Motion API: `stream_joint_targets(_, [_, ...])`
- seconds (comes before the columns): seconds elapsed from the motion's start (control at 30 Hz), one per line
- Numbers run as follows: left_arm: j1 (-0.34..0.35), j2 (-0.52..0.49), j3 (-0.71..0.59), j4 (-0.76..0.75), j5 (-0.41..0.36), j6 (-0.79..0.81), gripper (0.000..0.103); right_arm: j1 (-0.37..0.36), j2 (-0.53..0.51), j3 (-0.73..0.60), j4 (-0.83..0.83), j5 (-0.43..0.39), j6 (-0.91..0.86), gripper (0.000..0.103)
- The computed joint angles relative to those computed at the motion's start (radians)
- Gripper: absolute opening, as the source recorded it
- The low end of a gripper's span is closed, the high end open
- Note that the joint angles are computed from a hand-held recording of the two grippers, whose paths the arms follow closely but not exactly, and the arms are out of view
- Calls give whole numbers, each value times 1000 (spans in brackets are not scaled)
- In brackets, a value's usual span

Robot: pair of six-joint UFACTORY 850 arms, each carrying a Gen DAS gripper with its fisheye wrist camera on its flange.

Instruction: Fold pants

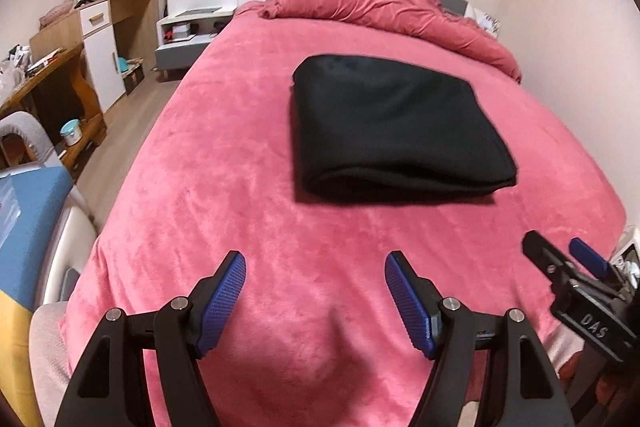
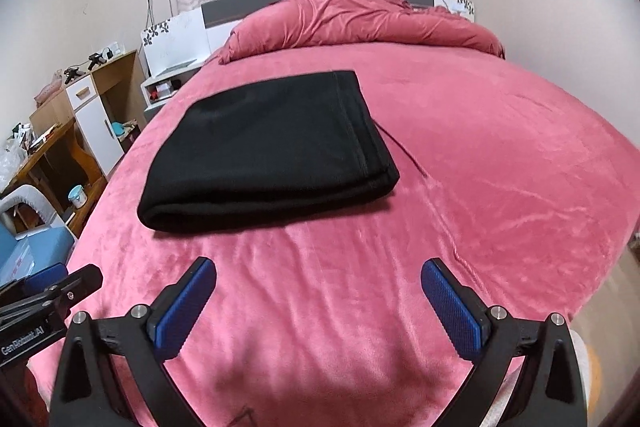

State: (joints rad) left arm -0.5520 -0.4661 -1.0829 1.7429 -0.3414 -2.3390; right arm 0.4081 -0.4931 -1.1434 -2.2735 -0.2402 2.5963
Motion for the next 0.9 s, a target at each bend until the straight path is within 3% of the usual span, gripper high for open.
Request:
stream_joint_targets(0.3, [-36,5,2,-37,-114,36,74,1,26,31,-48,-45,68,103])
stream_joint_targets(0.9, [-43,3,-1,-37,-112,31,74,5,35,43,-121,-50,112,103])
